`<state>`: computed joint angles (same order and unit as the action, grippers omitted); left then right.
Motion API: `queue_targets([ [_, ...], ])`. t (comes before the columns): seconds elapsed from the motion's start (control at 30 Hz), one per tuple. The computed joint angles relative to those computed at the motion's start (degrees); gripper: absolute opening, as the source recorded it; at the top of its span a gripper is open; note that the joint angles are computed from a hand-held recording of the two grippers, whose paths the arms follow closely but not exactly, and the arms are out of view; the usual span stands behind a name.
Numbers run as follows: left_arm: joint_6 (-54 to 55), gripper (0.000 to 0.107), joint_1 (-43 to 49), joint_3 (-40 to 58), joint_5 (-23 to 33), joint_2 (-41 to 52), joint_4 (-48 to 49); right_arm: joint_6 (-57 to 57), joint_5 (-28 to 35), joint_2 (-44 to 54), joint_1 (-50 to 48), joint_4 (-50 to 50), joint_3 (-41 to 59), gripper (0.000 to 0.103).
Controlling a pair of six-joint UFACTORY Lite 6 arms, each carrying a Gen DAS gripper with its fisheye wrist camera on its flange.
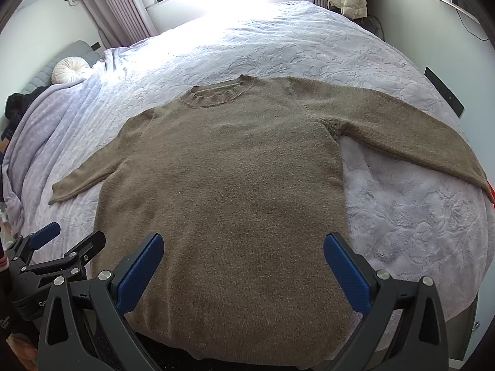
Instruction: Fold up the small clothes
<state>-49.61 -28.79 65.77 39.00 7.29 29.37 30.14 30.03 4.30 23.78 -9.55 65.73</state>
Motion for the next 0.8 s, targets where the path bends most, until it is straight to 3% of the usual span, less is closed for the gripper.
queue_targets([
  [0.8, 6.0, 0.103, 5.9, 5.6, -5.6, 10.8, -3.4, -3.8, -1.8, 13.1, -2.2, 3.2, 10.0, 0.103],
])
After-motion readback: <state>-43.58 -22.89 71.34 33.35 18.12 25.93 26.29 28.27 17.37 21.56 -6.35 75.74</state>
